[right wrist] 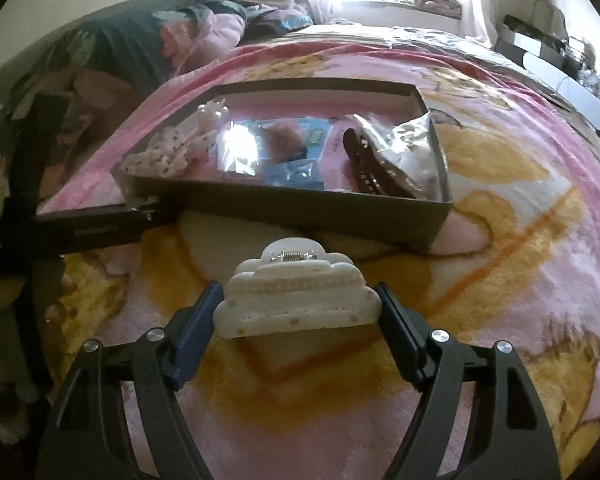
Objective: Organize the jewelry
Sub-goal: 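Grasp the beige coiled hair tie with the left tool while the right tool grasps the cloud clip, then drop the hair tie into the tray with the left tool while the right tool drops the cloud clip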
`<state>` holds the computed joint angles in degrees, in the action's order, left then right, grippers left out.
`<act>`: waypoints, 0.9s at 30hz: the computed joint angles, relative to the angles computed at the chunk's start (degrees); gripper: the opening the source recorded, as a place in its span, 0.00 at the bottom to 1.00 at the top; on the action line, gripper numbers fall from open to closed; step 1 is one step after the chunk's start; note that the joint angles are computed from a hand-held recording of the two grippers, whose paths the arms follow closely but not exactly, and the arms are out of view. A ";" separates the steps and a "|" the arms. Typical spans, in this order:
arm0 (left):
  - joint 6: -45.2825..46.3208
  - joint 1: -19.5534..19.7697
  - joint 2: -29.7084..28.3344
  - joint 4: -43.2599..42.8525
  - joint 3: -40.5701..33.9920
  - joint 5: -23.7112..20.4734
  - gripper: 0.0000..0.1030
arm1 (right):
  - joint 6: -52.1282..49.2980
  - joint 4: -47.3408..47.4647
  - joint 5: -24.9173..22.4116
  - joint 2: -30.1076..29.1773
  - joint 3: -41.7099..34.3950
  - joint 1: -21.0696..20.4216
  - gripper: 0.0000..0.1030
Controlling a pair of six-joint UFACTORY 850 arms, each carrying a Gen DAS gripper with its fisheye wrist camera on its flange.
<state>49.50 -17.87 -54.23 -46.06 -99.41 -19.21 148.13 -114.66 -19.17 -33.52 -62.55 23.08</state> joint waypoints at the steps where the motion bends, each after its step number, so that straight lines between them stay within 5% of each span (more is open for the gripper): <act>1: 0.28 -0.05 0.06 -0.14 0.08 0.24 0.65 | 1.38 -1.30 -0.07 0.26 0.25 0.01 0.73; 13: 19.53 3.01 4.66 -16.39 6.85 -2.62 0.63 | 9.92 -9.94 0.00 2.23 1.97 0.97 0.73; 27: 32.39 5.92 10.77 -23.87 12.55 -2.89 0.63 | 3.77 -7.09 -1.36 3.79 0.46 3.08 0.73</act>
<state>81.89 -11.95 -43.46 -69.93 -86.86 -22.09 151.89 -121.75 -20.53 -29.73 -62.09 26.16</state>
